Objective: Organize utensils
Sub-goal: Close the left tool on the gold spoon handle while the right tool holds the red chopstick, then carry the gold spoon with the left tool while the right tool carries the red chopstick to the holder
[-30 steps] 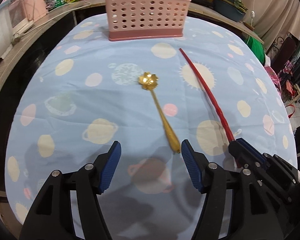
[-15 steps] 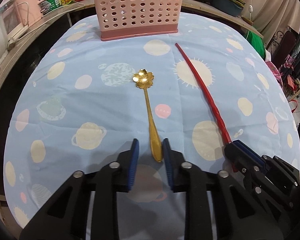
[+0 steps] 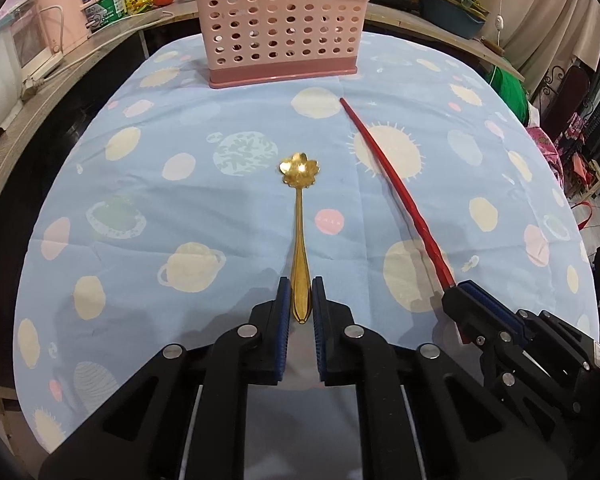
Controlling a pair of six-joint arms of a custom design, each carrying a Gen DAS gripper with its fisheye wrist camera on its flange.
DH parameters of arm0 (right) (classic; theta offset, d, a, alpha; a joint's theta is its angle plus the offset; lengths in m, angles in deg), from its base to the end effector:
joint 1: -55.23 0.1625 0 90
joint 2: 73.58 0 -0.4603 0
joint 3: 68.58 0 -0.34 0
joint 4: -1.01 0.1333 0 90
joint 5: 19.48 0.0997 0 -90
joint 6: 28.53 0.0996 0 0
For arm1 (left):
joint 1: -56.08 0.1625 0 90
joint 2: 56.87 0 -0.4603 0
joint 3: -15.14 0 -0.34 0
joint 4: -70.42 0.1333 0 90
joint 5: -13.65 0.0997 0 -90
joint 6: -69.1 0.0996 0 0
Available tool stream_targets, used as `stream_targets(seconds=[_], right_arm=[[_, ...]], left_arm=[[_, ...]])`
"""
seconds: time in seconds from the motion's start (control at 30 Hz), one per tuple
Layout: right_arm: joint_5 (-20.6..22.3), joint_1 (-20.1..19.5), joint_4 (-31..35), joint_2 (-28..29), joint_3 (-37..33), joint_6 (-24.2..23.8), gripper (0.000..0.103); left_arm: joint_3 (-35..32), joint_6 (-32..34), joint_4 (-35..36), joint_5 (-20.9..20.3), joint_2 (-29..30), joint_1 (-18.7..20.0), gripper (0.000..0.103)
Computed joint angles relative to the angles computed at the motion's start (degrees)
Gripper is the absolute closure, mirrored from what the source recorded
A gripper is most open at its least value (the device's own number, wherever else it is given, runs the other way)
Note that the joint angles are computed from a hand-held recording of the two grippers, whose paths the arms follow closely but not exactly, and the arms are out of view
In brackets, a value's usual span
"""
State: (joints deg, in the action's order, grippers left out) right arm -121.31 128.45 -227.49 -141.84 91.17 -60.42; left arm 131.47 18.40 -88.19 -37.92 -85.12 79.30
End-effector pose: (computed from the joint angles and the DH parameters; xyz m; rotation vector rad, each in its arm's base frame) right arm 0.0212 -0.3207 0.2566 0.2156 -2.4772 0.8783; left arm -0.3686 -0.3706 -0.0662 0.4906 2.4198 -0.5149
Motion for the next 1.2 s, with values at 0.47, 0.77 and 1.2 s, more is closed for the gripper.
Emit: stream_targets(seconds=[0.47, 0.77, 1.2], right_arm=[[1.8, 2.5, 6.4, -6.8, -1.2, 2.1, 0.096], [3.1, 5.2, 11.3, -12.0, -3.3, 3.7, 0.096], [5.2, 9.3, 20.5, -18.0, -10.0, 6.6, 0.096]], left_arm=[[2.3, -0.6, -1.1, 3.2, -5.1, -1.5, 0.093], [2.3, -0.6, -0.9, 5.5, -6.9, -1.8, 0.094], [0.2, 1.3, 1.0, 8.4, -9.2, -1.0, 0.102]])
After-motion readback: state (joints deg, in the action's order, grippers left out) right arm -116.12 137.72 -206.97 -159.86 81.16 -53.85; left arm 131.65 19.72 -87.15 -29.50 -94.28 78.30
